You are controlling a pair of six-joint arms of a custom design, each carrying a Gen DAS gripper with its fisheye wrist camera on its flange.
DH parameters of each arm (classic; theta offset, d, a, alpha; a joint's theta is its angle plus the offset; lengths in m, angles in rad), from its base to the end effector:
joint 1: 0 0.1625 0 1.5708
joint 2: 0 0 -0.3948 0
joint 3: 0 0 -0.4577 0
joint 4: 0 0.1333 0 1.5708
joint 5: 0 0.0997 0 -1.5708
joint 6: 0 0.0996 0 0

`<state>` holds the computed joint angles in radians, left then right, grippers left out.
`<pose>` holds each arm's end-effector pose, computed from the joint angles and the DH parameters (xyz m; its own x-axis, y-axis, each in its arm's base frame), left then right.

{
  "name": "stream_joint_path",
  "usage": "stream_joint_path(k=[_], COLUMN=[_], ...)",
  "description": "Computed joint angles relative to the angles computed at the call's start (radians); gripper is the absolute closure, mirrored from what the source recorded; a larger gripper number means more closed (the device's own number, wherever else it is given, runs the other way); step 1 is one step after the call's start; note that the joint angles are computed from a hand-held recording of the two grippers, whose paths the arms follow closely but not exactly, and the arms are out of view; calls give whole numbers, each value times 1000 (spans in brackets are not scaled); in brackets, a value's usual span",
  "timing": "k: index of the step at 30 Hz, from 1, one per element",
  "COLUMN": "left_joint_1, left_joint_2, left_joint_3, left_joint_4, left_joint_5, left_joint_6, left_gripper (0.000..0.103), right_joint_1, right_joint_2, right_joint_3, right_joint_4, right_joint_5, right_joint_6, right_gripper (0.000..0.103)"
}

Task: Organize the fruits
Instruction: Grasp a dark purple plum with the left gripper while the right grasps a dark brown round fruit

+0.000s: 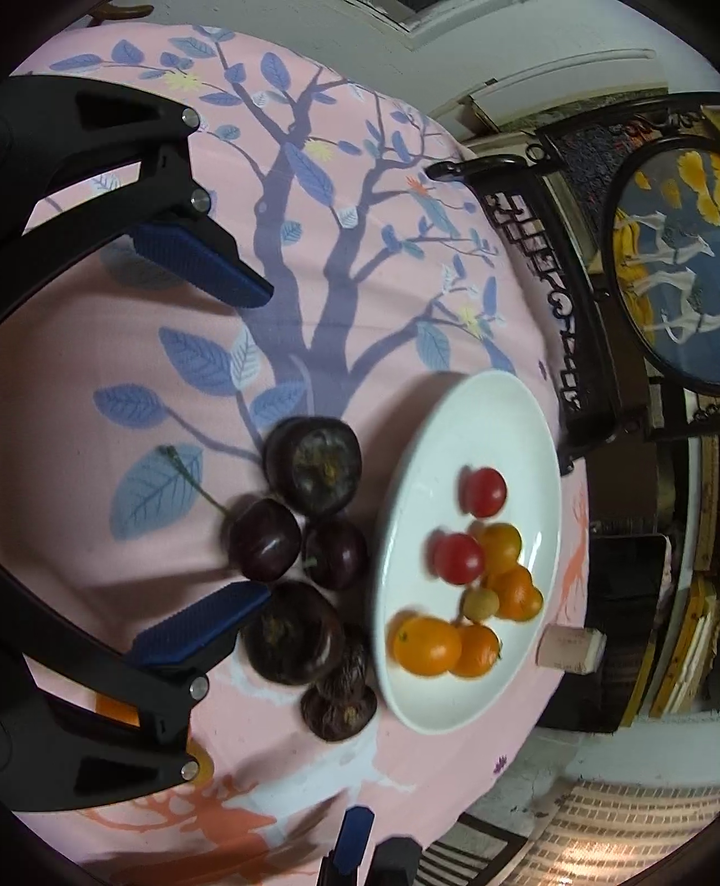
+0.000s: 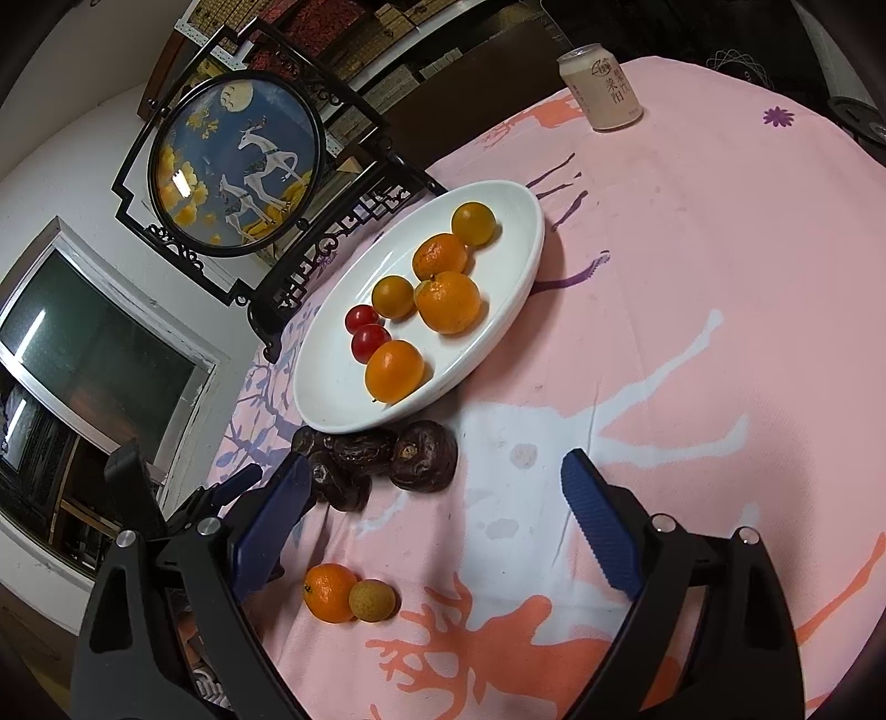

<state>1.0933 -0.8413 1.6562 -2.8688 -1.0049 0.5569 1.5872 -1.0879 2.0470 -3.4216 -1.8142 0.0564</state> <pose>-0.1579 -0.7114 0.0956 -0.5185 0.5572 -0.6486 0.8022 0.5795 -0.1434 0.1189 -0.5821 0.1543 -0.9725 0.2067 0.1073 0.0446 0.6173 -0.7854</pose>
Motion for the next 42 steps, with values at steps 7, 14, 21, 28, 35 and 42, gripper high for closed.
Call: stream_joint_path(k=[7,14,21,28,35,42], left_joint_1=[7,-1,27,30,29,31], left_joint_2=[29,3,-6,-9,-6,-14], left_joint_3=[-36,8,-34,-39,-42,-36], left_joint_4=[-75,-39,58,104,103,105], left_joint_5=[141,58,-11,-37,-31,-54], left_joint_6=[-14,46,-54,-64,-60,-51], left_gripper=[2,2,16,59,59,72], right_joint_1=[-1,9,13,32,107,131], right_joint_2=[-3,3,9,50,186,285], right_joint_3=[1,-2,-6,-48,-175,-282], right_joint_4=[1,-3,-6,38,69,86], right_joint_5=[2,-5,-18,-54,-336,-455], right_joint_6=[3,-27,-38,-124,-330,-475], right_gripper=[11,11,11,27,41,63])
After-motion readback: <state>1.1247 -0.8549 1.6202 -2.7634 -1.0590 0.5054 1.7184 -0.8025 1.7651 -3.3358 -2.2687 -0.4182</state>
